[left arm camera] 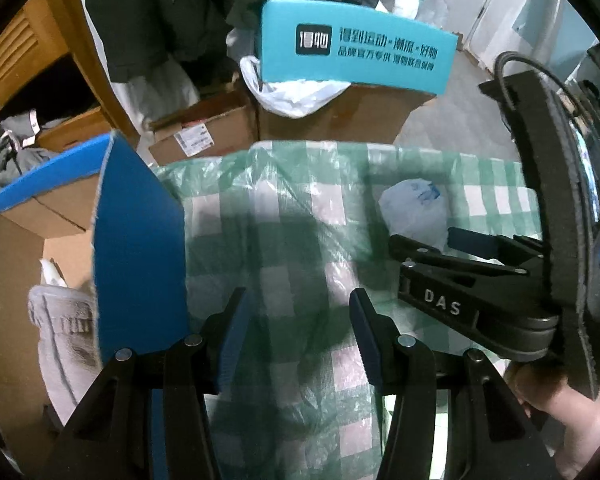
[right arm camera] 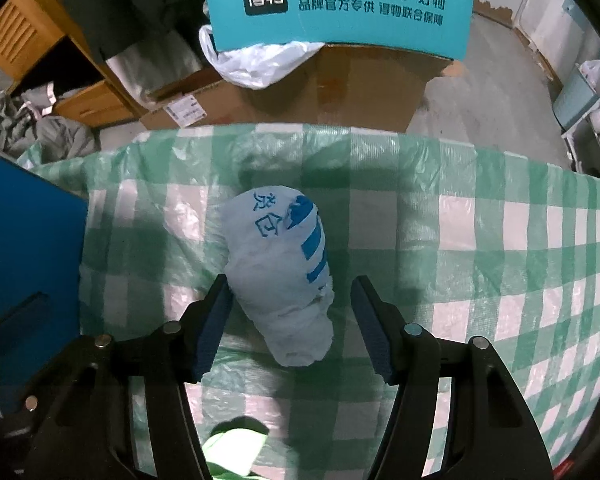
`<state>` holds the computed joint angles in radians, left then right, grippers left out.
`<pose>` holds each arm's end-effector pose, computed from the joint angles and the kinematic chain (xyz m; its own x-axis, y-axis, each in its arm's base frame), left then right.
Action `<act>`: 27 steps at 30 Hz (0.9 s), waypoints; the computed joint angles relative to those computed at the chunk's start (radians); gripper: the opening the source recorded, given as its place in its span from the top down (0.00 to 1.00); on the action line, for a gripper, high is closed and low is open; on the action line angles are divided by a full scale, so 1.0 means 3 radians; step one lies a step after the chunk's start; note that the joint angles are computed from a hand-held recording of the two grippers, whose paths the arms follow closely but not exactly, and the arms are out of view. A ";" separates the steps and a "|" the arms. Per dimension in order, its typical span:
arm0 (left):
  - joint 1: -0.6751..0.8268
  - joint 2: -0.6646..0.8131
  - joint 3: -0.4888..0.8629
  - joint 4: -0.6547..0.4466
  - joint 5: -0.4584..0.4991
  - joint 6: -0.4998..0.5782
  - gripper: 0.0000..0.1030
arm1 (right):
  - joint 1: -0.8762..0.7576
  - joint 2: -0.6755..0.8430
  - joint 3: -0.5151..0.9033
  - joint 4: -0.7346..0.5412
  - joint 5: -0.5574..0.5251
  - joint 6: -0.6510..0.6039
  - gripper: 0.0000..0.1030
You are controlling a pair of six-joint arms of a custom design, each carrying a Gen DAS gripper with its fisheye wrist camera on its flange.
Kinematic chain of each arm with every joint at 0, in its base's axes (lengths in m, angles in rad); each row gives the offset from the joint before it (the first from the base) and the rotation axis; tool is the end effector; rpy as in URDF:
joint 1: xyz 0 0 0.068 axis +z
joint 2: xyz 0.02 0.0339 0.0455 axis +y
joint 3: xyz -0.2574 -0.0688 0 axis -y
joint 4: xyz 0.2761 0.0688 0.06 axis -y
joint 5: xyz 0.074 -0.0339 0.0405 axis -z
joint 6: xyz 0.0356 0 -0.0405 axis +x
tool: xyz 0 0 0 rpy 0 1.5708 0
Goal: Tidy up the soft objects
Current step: 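Grasp the white sock with blue print with the right gripper, then grasp the light-green foam piece with the left gripper while the right holds the white sock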
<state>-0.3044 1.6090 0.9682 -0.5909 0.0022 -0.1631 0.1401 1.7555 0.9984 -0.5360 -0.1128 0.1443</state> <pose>0.3086 -0.0970 0.1504 -0.9365 0.1240 -0.3279 0.1503 0.9870 -0.0561 0.3353 0.0513 0.1153 -0.9667 0.0080 -0.2557 -0.0306 0.9887 0.1465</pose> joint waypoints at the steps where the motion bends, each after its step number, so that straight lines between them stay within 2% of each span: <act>1: 0.0000 0.0010 -0.0007 0.0007 0.0009 -0.0006 0.50 | -0.0011 0.0011 0.0002 -0.0014 -0.0019 -0.0012 0.55; 6: -0.0046 0.0022 -0.0018 -0.0013 0.0035 -0.0006 0.50 | -0.0066 -0.0102 -0.0087 -0.0026 -0.0006 -0.0049 0.60; 13: -0.0155 -0.0097 -0.0139 -0.0090 0.0129 -0.0035 0.50 | -0.0346 -0.0476 -0.0335 -0.0099 -0.0081 -0.0038 0.60; 23: -0.0528 -0.0195 -0.0427 -0.0150 0.0209 -0.0285 0.49 | -0.0600 -0.1153 -0.0838 -0.0343 -0.0103 -0.0163 0.60; 25: -0.0618 -0.0210 -0.0478 -0.0145 0.0216 -0.0341 0.47 | -0.0657 -0.1318 -0.0942 -0.0396 -0.0121 -0.0206 0.60; 27: -0.0701 -0.0223 -0.0528 -0.0119 0.0206 -0.0393 0.39 | -0.0700 -0.1449 -0.1023 -0.0435 -0.0130 -0.0244 0.60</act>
